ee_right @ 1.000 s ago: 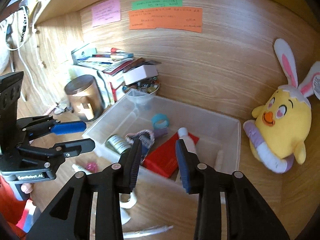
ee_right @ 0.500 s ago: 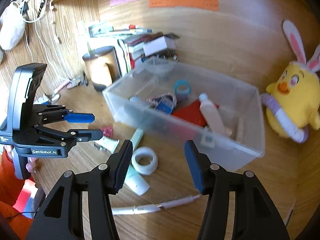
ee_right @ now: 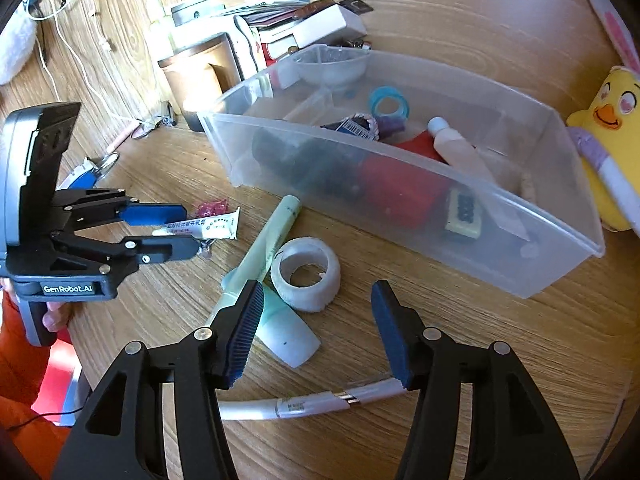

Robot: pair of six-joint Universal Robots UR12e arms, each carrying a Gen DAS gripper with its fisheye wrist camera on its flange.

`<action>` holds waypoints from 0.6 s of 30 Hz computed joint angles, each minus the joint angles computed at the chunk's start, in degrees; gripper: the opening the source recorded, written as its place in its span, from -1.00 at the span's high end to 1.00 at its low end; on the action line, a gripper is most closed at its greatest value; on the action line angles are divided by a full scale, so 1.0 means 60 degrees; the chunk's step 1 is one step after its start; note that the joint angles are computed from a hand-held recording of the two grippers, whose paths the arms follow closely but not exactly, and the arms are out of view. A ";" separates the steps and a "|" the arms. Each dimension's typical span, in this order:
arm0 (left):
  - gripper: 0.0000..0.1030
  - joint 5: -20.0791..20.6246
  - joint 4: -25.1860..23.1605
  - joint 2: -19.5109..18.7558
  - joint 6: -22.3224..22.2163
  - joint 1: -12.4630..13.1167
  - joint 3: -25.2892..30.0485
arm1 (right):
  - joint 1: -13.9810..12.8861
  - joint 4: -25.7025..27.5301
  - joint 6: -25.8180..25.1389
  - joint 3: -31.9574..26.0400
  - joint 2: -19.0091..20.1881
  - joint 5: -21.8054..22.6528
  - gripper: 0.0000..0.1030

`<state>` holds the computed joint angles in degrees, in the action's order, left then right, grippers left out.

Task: Organize objects
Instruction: 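Grasp the white ointment tube with the left tool while the right tool grasps the clear tape roll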

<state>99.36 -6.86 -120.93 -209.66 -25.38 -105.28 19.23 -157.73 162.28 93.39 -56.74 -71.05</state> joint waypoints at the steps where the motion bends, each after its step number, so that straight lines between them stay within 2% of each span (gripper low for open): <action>1: 0.46 -0.0026 0.0038 0.0015 0.0026 0.0004 -0.0035 | 0.0012 0.0011 0.0016 -0.0025 0.0024 -0.0008 -0.02; 3: 0.51 -0.0046 0.0088 0.0027 0.0127 -0.0008 -0.0076 | 0.0026 0.0021 0.0066 -0.0068 0.0069 0.0000 -0.02; 9: 0.52 0.0511 -0.0288 -0.0099 0.0665 -0.0218 0.0197 | 0.0104 -0.0175 0.0223 -0.0168 0.0202 -0.0167 0.00; 11: 0.52 0.0590 -0.0379 -0.0136 0.0787 -0.0241 0.0280 | 0.0104 -0.0320 0.0296 -0.0144 0.0214 -0.0150 0.14; 13: 0.67 0.0602 -0.0392 -0.0165 0.0870 -0.0244 0.0321 | 0.0105 -0.0335 0.0280 -0.0151 0.0225 -0.0114 0.32; 18: 0.71 0.0870 -0.0473 -0.0229 0.0845 -0.0328 0.0424 | 0.0106 -0.0730 0.0353 -0.0031 0.0203 -0.0186 0.32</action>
<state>104.58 -9.70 -122.30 -204.59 -27.35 -102.74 19.87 -162.11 164.39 93.20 -55.52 -72.17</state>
